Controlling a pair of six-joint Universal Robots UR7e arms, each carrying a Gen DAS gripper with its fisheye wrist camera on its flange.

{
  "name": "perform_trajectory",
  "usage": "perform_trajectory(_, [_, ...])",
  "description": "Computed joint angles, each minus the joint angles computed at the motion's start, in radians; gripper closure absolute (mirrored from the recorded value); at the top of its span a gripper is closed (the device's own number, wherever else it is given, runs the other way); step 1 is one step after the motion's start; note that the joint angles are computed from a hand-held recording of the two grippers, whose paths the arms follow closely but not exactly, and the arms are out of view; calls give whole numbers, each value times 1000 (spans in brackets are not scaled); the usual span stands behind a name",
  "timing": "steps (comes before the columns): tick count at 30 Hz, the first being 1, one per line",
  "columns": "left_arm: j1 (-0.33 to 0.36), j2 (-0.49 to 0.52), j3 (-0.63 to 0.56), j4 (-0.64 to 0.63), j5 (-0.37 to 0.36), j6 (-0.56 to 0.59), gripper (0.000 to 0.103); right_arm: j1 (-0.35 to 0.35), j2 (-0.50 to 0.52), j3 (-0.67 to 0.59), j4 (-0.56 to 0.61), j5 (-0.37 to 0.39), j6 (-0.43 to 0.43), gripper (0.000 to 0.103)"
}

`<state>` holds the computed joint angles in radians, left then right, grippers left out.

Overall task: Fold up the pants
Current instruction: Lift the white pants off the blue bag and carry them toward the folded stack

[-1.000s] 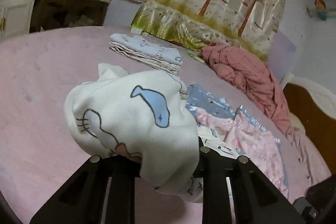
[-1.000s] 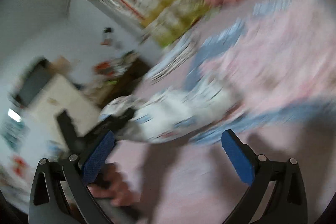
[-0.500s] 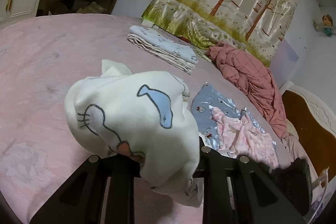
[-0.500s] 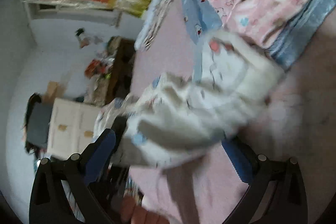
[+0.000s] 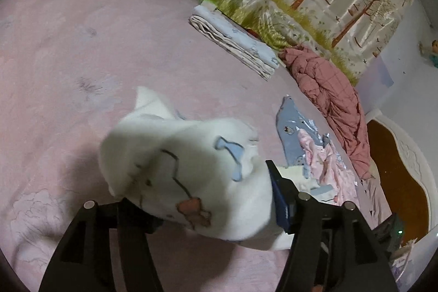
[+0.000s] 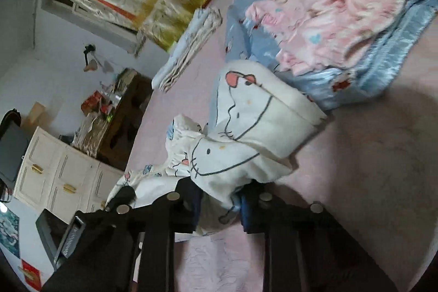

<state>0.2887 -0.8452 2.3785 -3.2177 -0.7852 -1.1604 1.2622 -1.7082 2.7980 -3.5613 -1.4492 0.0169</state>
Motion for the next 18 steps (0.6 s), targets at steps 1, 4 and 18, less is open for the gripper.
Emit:
perform_trajectory(1, [-2, 0, 5, -5, 3, 4, 43, 21, 20, -1, -31, -33, -4, 82])
perform_trajectory(4, [-22, 20, 16, -40, 50, 51, 78, 78, 43, -9, -64, -118, -19, 82])
perform_trajectory(18, [-69, -16, -63, -151, 188, 543, 80, 529, 150, -114, -257, -546, -327, 82])
